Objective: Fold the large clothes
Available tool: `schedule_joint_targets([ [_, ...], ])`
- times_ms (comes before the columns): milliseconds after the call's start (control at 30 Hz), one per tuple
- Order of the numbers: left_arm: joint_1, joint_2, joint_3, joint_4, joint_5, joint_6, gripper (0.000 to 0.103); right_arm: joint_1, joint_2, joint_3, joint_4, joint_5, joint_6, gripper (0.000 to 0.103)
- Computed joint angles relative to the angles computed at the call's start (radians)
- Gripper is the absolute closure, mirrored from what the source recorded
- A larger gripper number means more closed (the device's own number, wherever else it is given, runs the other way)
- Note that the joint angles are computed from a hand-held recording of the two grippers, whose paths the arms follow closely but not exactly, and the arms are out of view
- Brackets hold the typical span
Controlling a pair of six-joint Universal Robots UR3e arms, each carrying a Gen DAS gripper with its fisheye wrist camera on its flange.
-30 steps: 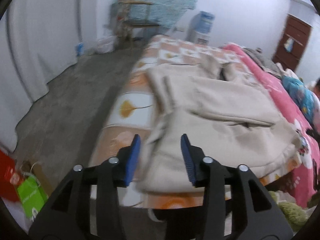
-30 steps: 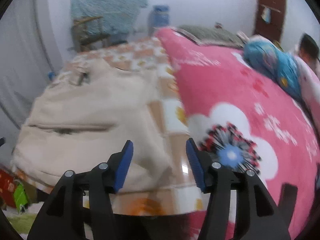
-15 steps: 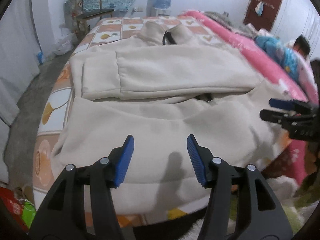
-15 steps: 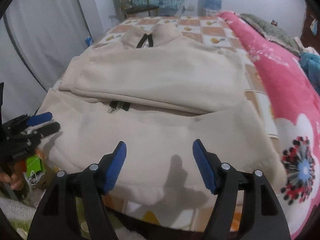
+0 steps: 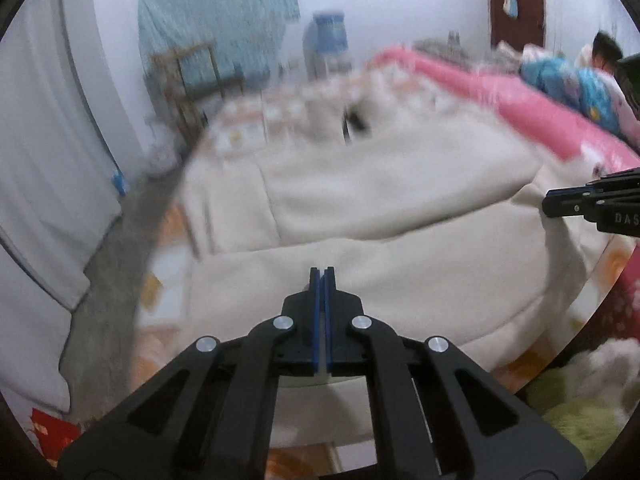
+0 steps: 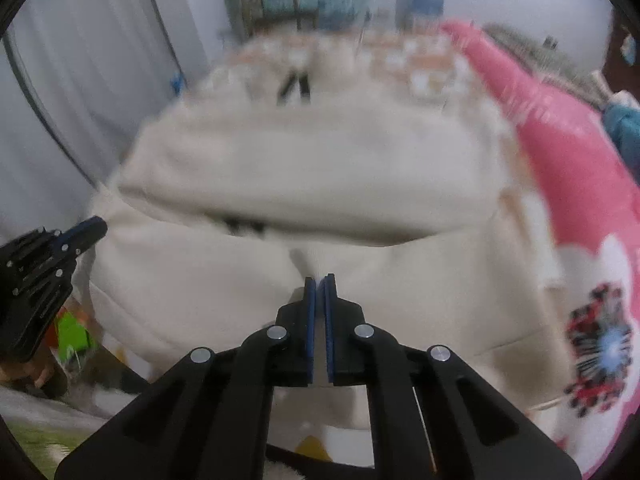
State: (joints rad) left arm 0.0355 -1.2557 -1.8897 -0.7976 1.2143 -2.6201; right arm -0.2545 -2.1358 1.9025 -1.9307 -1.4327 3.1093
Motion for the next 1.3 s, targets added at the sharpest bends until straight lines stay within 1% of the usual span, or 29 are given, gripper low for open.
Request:
schedule_joint_targets([
  [33, 0.002, -0.008, 0.012, 0.007, -0.005, -0.008, 0.102, -0.009, -0.012, -0.021, -0.003, 0.006, 0.001, 0.099],
  [67, -0.008, -0.033, 0.016, 0.043, 0.005, -0.025, 0.102, -0.011, -0.014, -0.021, -0.026, 0.007, 0.003, 0.099],
  [100, -0.026, -0.062, 0.016, 0.073, 0.029, -0.036, 0.102, -0.011, -0.006, -0.012, -0.055, 0.005, 0.004, 0.099],
  [167, -0.085, -0.15, -0.005, 0.169, 0.106, -0.066, 0.102, 0.008, 0.062, 0.034, -0.146, -0.021, 0.016, 0.099],
  [200, -0.111, -0.184, -0.022, 0.214, 0.143, -0.065, 0.102, 0.022, 0.093, 0.061, -0.188, -0.041, 0.017, 0.099],
  [233, -0.133, -0.213, -0.034, 0.244, 0.17, -0.062, 0.102, 0.049, 0.142, 0.089, -0.238, -0.084, 0.019, 0.099],
  [267, -0.138, -0.226, -0.044, 0.259, 0.183, -0.054, 0.102, 0.065, 0.178, 0.105, -0.263, -0.114, 0.02, 0.1],
  [300, -0.148, -0.233, -0.054, 0.266, 0.2, -0.047, 0.101, 0.057, 0.19, 0.117, -0.268, -0.109, 0.015, 0.1],
  [367, -0.143, -0.206, -0.069, 0.273, 0.195, -0.045, 0.102, 0.037, 0.175, 0.124, -0.27, -0.086, 0.014, 0.1],
  [433, -0.143, -0.194, -0.072, 0.283, 0.197, -0.048, 0.101, 0.043, 0.164, 0.121, -0.287, -0.11, 0.018, 0.1],
  [467, -0.147, -0.206, -0.07, 0.285, 0.203, -0.051, 0.101, 0.03, 0.164, 0.125, -0.286, -0.103, 0.018, 0.1],
  [533, -0.165, -0.232, -0.071, 0.291, 0.228, -0.057, 0.101, -0.008, 0.158, 0.133, -0.257, -0.078, 0.02, 0.1],
  [567, -0.172, -0.237, -0.081, 0.31, 0.24, -0.054, 0.101, -0.058, 0.125, 0.14, -0.213, -0.033, 0.01, 0.1],
  [633, -0.181, -0.237, -0.091, 0.336, 0.256, -0.038, 0.101, -0.148, 0.034, 0.144, -0.138, 0.014, -0.011, 0.096],
  [667, -0.183, -0.235, -0.098, 0.344, 0.26, -0.033, 0.101, -0.192, -0.012, 0.141, -0.097, 0.024, -0.025, 0.087],
  [700, -0.182, -0.238, -0.098, 0.346, 0.26, -0.031, 0.101, -0.228, -0.036, 0.141, -0.076, 0.034, -0.04, 0.073],
  [767, -0.185, -0.24, -0.104, 0.359, 0.264, -0.03, 0.101, -0.34, -0.123, 0.137, 0.013, 0.063, -0.094, 0.062],
  [867, -0.187, -0.242, -0.106, 0.366, 0.266, -0.026, 0.101, -0.377, -0.128, 0.139, 0.034, 0.042, -0.132, 0.062],
  [1000, -0.184, -0.241, -0.106, 0.364, 0.263, -0.027, 0.101, -0.297, -0.05, 0.174, -0.082, -0.044, -0.107, 0.062],
  [1033, -0.183, -0.242, -0.106, 0.365, 0.261, -0.03, 0.101, -0.261, -0.019, 0.186, -0.13, -0.079, -0.095, 0.063],
  [1133, -0.175, -0.238, -0.119, 0.381, 0.248, -0.036, 0.101, -0.2, 0.015, 0.196, -0.183, -0.15, -0.094, 0.099],
  [1167, -0.171, -0.228, -0.126, 0.386, 0.244, -0.033, 0.101, -0.202, 0.006, 0.189, -0.172, -0.145, -0.091, 0.1],
  [1233, -0.16, -0.188, -0.137, 0.397, 0.231, -0.028, 0.101, -0.241, -0.071, 0.174, -0.145, -0.104, -0.094, 0.1],
  [1300, -0.147, -0.139, -0.138, 0.404, 0.212, -0.031, 0.101, -0.252, -0.115, 0.148, -0.132, -0.097, -0.09, 0.1],
])
